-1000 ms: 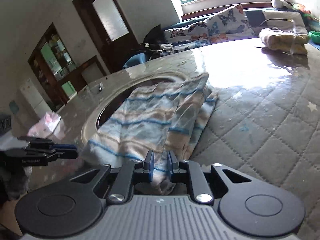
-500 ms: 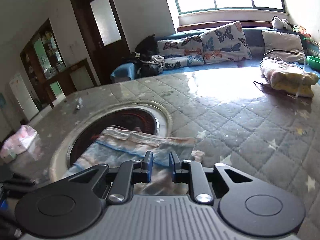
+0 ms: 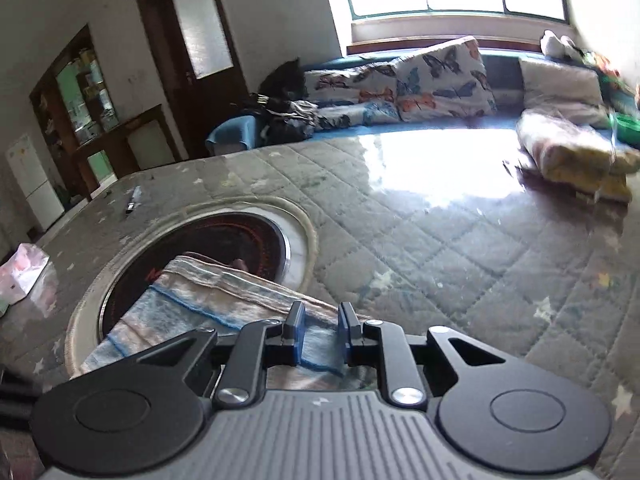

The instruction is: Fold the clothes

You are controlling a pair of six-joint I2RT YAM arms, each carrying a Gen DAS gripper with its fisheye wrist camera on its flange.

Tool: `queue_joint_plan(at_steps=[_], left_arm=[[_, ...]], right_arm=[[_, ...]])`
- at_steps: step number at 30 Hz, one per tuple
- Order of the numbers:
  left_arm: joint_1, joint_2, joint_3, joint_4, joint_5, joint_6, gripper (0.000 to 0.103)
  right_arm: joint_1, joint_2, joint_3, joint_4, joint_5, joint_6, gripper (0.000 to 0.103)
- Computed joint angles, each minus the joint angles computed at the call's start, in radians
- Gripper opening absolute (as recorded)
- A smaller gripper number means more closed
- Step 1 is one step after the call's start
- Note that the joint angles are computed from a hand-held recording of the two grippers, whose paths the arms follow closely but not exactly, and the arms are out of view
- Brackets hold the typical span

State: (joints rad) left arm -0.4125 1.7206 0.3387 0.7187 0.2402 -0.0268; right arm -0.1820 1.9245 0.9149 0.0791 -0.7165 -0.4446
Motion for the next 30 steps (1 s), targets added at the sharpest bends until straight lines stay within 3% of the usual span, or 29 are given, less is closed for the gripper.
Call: queue_joint_plan(at_steps=[8,18,23,30], left_arm=[[-0.068,0.038,0.047,-0.005,0.016,0.049,0.032],[-0.164,0.074,-0.004,0.048,-0.032,0.105,0.033],[-0.135,-0.011,-0.091,0.076,-0.050,0.101,0.035],[0.002,-0.072,-0.183,0.127,-0.068,0.073,0.036]], right_arm=[[0.030,-0.038,-0.004,-0.109,-0.022,-0.085,0.020],[0.046,-0.033,-0.040,-0.065,0.012,-0.088,0.020],[-0.009,-0.131,-0.116,-0.070,-0.064,-0.107,0.020],[-0.095,-0.265,-0.282,-0.128,-0.108,-0.288,0.020]])
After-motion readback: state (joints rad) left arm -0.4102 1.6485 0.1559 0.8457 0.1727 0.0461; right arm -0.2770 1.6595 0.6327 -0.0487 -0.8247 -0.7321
